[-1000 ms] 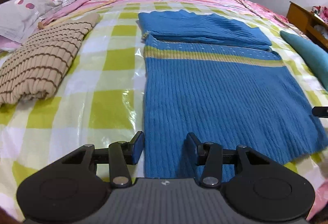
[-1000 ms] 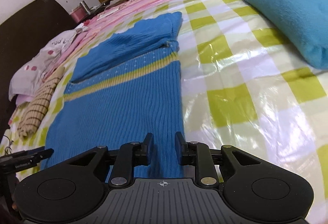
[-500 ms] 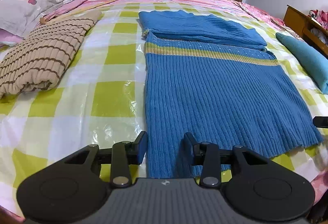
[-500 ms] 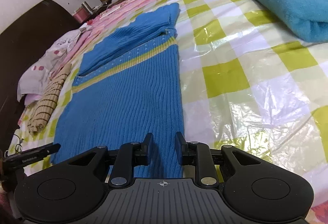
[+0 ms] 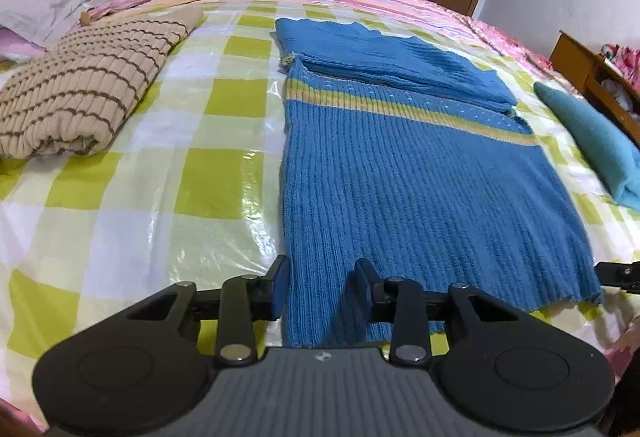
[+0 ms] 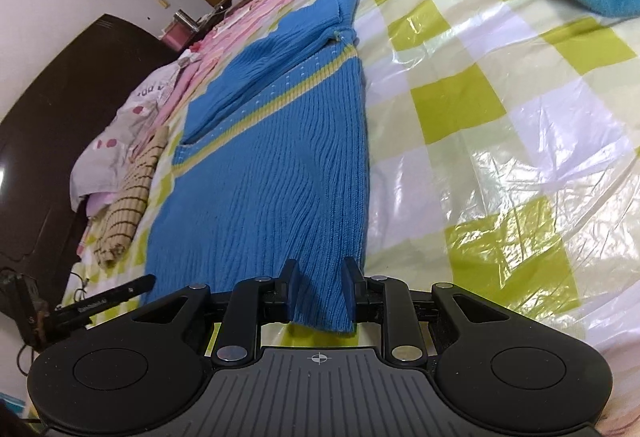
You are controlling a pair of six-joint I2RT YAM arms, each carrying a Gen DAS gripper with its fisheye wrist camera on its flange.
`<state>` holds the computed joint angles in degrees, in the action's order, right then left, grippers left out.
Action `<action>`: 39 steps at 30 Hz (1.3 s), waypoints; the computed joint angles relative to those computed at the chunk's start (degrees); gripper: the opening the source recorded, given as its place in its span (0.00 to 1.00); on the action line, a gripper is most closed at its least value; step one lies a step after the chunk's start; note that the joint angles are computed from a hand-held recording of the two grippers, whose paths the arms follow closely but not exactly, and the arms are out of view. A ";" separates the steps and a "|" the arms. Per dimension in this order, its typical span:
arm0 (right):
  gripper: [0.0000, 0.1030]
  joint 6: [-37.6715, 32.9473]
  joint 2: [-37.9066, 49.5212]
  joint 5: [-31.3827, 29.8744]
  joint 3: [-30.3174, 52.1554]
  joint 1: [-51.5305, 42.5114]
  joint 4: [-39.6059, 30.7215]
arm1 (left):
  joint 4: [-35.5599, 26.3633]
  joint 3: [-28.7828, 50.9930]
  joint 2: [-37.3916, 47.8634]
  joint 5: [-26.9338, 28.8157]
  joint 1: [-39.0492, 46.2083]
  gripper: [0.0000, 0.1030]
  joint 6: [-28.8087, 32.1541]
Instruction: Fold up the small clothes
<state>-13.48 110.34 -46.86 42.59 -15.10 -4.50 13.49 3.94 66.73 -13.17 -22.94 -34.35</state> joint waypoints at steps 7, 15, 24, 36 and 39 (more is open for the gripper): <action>0.23 3.55 1.58 -1.55 0.17 1.32 1.88 | 3.18 0.00 2.72 1.41 1.23 0.38 -0.48; 0.16 8.90 1.91 -2.50 -0.45 2.69 4.83 | 4.99 -0.43 2.48 3.42 2.83 0.15 -0.66; 0.05 16.15 -0.07 -11.22 -0.80 0.02 8.84 | -0.53 -1.83 -10.68 7.90 6.68 0.14 -4.32; 0.04 31.66 -4.78 -17.93 -1.53 0.37 20.18 | -10.46 6.63 -18.32 9.07 8.65 0.13 -2.18; 0.04 33.75 -5.27 -16.80 -1.04 0.70 21.83 | -11.32 8.49 -17.96 8.37 8.21 0.13 -1.56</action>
<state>20.28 105.07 -63.66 41.55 -14.40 17.32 2.18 12.43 48.77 -4.80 -14.73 -35.91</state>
